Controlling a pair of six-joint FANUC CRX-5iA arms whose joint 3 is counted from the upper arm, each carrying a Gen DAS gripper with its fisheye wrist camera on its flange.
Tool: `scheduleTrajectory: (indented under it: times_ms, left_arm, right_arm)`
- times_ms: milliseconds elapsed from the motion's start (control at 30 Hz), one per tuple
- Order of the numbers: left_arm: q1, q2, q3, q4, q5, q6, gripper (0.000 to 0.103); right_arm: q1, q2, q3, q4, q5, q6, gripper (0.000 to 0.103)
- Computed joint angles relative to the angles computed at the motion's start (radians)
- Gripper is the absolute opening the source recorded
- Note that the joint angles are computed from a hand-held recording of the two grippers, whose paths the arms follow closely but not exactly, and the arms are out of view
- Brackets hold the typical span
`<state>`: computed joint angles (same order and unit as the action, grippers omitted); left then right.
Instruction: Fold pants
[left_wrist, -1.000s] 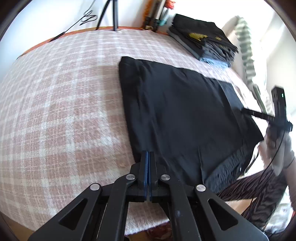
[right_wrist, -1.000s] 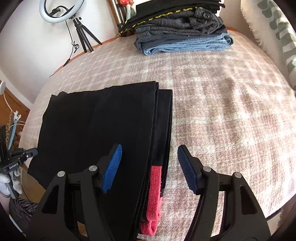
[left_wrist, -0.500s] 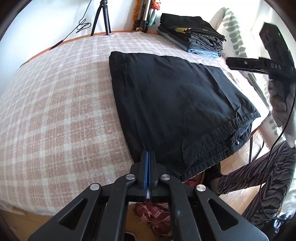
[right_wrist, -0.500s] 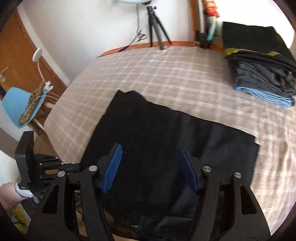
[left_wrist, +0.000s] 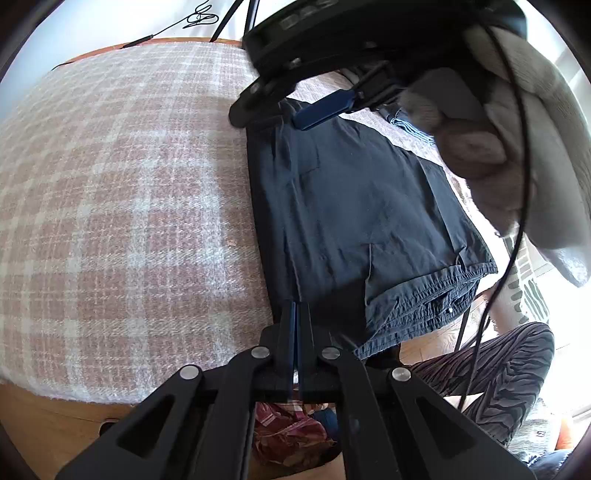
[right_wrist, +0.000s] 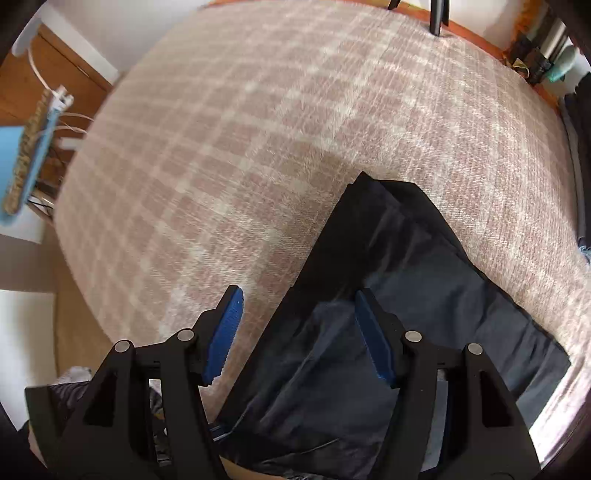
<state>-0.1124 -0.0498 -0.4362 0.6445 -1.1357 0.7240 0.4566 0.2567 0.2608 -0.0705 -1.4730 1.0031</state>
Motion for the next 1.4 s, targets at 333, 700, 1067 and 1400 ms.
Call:
scheduleTrajectory:
  times_ms: [333, 700, 1067, 1400]
  left_arm:
    - [0.004, 0.005, 0.022, -0.013, -0.020, 0.016, 0.000]
    - [-0.007, 0.036, 0.059, -0.027, -0.021, 0.057, 0.000]
    - [-0.019, 0.084, 0.122, -0.050, -0.029, 0.095, 0.000]
    - [0.008, 0.105, 0.140, -0.049, -0.004, 0.103, 0.000]
  right_arm:
    - [0.072, 0.060, -0.014, 0.113, -0.041, 0.005, 0.040]
    - [0.072, -0.132, -0.180, 0.077, 0.100, -0.012, 0.009]
    - [0.021, -0.235, -0.235, 0.054, 0.149, 0.012, 0.007]
    - [0.021, -0.282, -0.261, 0.046, 0.188, -0.007, 0.006]
